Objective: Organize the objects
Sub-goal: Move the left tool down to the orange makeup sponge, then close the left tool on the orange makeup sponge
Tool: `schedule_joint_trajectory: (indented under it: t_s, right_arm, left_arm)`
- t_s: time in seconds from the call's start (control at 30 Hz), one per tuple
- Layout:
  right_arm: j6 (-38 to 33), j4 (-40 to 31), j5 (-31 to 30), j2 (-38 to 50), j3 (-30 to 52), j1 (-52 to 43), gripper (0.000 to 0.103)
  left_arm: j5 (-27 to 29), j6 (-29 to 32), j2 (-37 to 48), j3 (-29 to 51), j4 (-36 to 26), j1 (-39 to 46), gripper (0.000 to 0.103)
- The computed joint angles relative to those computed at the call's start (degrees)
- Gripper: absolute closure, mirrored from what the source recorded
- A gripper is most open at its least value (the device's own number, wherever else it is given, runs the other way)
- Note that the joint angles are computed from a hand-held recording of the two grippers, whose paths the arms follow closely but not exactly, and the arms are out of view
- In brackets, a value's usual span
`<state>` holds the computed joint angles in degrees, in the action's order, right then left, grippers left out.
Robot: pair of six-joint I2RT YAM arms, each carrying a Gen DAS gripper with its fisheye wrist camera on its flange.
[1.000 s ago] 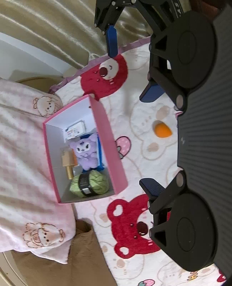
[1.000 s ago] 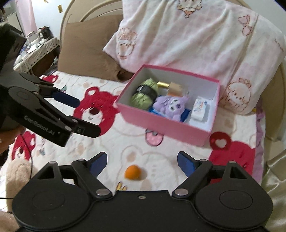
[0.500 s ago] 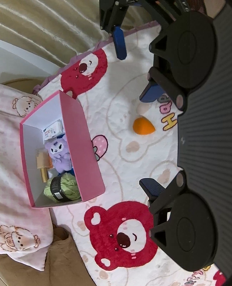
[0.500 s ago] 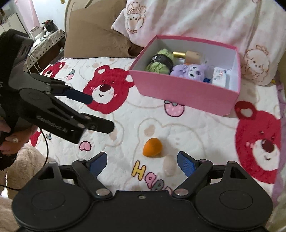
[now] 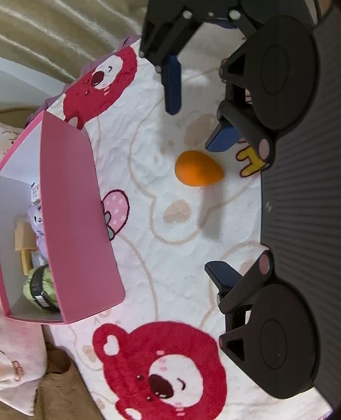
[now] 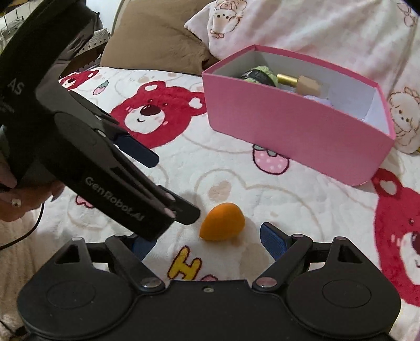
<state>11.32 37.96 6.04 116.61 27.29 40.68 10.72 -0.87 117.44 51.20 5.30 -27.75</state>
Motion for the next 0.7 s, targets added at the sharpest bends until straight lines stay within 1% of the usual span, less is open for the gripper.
schedule_joint_trajectory:
  t_s: [0.23,0.3,0.37,0.4,0.43,0.47,0.5,0.53,0.57,0.6,0.63,0.67,0.7]
  right_arm:
    - [-1.7,8.2,2.9,10.4,2.7,0.3,0.015]
    - [-1.5,10.8,3.0,13.1,3.5,0.3,0.015]
    - [-1.3,12.4,3.2,15.5,4.4,0.4,0.018]
    - [-0.9,12.6,3.1,16.5,4.9,0.4,0.023]
    - [-0.5,12.6,3.3,17.2,5.5,0.4,0.028]
    - [0.1,13.2,3.7,18.0,5.7,0.4,0.030]
    - [0.8,13.9,3.6,18.8,5.9,0.2,0.036]
    - [1.5,14.5,3.6,19.3,6.0,0.0,0.043]
    - [2.2,14.8,4.0,19.6,5.9,-0.2,0.045]
    - [3.0,15.2,4.0,19.7,5.7,-0.6,0.051]
    - [3.4,16.0,3.3,19.7,5.2,-1.1,0.052]
    - [3.7,16.7,2.7,19.6,4.7,-1.5,0.053]
    - [3.8,16.7,2.6,19.4,4.5,-1.5,0.053]
  left_arm:
    - [3.0,-2.3,5.6,1.5,3.9,1.2,0.015]
    - [3.9,-2.7,6.7,0.8,6.6,1.3,0.015]
    - [4.7,-2.4,7.6,0.3,9.2,1.0,0.018]
    - [4.8,-2.3,8.1,0.2,10.5,0.5,0.021]
    - [4.3,-2.4,8.6,0.3,11.6,0.0,0.026]
    - [3.9,-2.6,9.2,0.5,12.3,-0.6,0.029]
    - [4.1,-2.9,10.0,1.1,12.7,-0.9,0.033]
    - [4.9,-3.3,10.7,1.6,13.1,-0.9,0.038]
    - [5.9,-3.9,11.4,2.2,13.4,-0.9,0.041]
    - [7.3,-4.4,11.9,2.6,13.2,-0.8,0.049]
    - [8.7,-5.1,12.1,2.8,13.1,-0.6,0.058]
    - [10.4,-5.6,12.1,2.9,13.0,-0.3,0.064]
    - [11.8,-5.9,12.1,2.8,13.0,-0.2,0.073]
